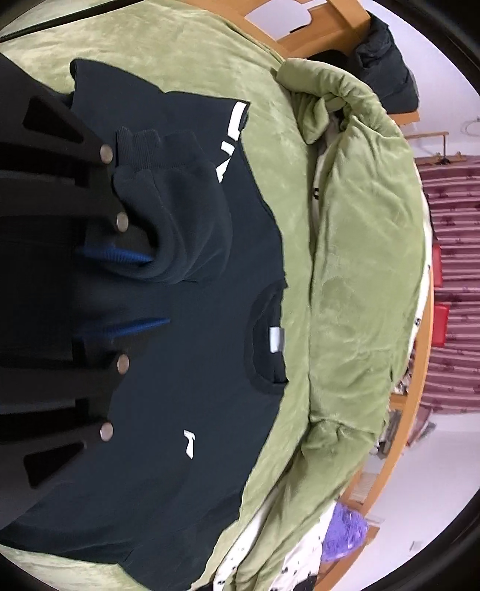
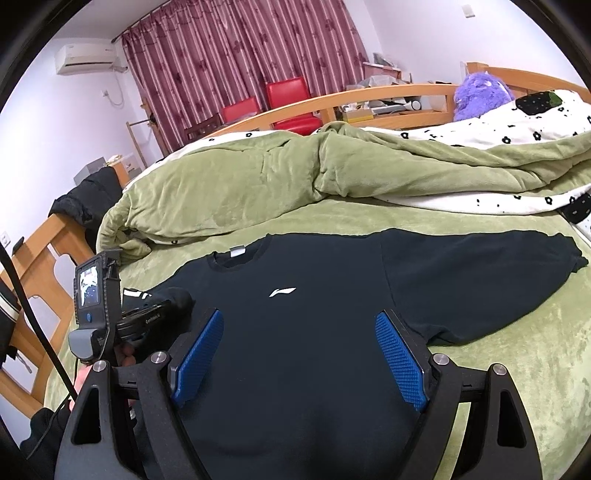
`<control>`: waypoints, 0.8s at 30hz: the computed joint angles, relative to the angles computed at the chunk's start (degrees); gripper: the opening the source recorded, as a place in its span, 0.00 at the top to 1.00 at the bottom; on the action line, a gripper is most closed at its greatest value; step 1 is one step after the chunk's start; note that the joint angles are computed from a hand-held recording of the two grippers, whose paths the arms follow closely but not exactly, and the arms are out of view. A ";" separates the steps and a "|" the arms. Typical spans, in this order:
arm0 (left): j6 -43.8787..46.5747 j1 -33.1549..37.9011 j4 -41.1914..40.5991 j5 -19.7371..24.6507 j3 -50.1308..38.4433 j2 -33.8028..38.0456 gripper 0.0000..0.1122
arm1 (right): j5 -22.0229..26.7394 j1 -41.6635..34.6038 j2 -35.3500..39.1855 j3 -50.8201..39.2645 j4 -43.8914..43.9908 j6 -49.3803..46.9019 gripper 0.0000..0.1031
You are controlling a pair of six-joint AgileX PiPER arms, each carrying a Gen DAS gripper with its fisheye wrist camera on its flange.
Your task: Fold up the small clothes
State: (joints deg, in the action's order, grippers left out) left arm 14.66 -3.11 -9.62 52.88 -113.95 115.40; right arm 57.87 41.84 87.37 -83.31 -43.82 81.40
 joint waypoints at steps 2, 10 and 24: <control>2.03 1.33 -1.59 -0.80 1.77 -2.18 0.45 | -0.14 0.23 0.68 -0.74 -0.04 0.07 0.19; 9.41 11.50 -3.45 -7.23 8.79 -10.19 0.36 | 0.34 2.88 6.46 -6.76 -0.93 -0.61 0.19; 14.39 28.27 -9.03 -3.22 -1.88 0.04 0.36 | 1.17 7.17 26.35 -27.52 5.48 -14.56 0.53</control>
